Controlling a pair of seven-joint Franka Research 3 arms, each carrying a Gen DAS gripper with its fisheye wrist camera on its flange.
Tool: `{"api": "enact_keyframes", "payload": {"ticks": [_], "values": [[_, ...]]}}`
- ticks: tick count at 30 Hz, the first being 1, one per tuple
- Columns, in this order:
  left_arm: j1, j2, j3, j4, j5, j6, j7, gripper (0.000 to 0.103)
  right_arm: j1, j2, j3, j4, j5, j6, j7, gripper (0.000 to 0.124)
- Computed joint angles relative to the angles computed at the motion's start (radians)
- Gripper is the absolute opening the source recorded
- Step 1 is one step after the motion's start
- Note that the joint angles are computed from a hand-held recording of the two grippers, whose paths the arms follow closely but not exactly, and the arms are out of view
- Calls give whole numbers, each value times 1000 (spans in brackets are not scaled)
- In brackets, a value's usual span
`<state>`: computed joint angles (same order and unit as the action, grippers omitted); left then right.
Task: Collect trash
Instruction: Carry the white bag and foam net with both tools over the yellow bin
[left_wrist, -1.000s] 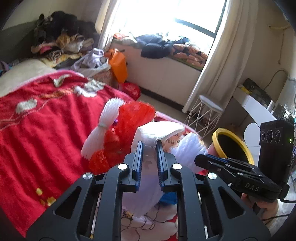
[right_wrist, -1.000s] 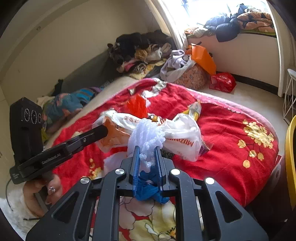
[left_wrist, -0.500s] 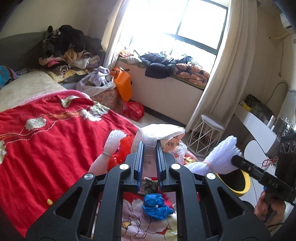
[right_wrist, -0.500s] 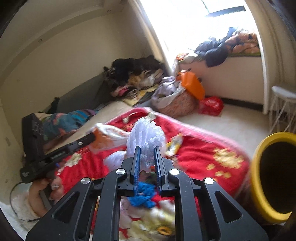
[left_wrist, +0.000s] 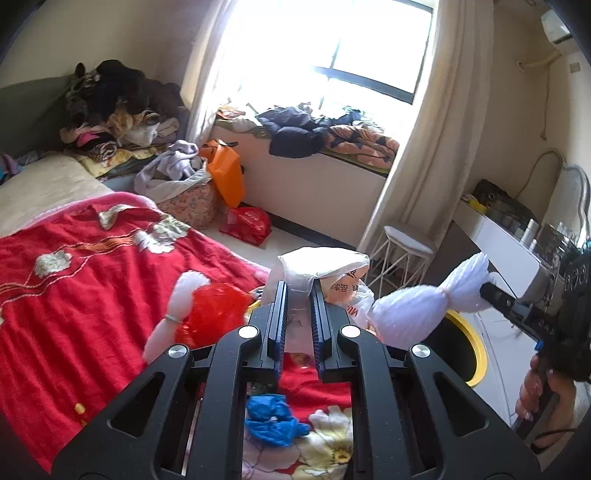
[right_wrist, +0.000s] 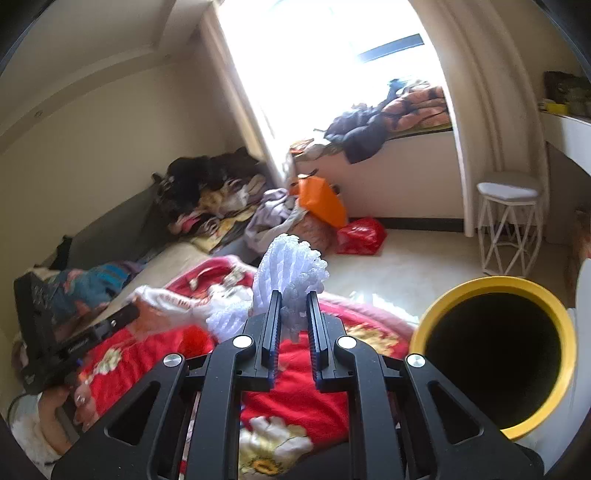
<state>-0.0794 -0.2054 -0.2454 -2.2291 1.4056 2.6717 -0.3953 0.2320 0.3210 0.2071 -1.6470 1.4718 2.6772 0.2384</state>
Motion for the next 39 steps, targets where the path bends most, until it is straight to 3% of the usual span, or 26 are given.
{"api": "enact_keyframes", "payload": {"ticks": [6,17,24,30,39], "values": [[-18,59,-3,60,-8,7,44,8,-30,9,-12,13,54,28,-13,13],[-68,166,20,150,-26,23,106,8,-54,57,-24,63,99,159,-20,13],[-105,231,34,215,-36,24,144,8,-62,110,-13,112,117,294,-71,13],[-138,294,51,279,-58,31,180,8,-71,154,0,149,85,360,-44,13],[-194,403,83,396,-111,43,264,8,-83,213,12,167,-117,458,143,13]]}}
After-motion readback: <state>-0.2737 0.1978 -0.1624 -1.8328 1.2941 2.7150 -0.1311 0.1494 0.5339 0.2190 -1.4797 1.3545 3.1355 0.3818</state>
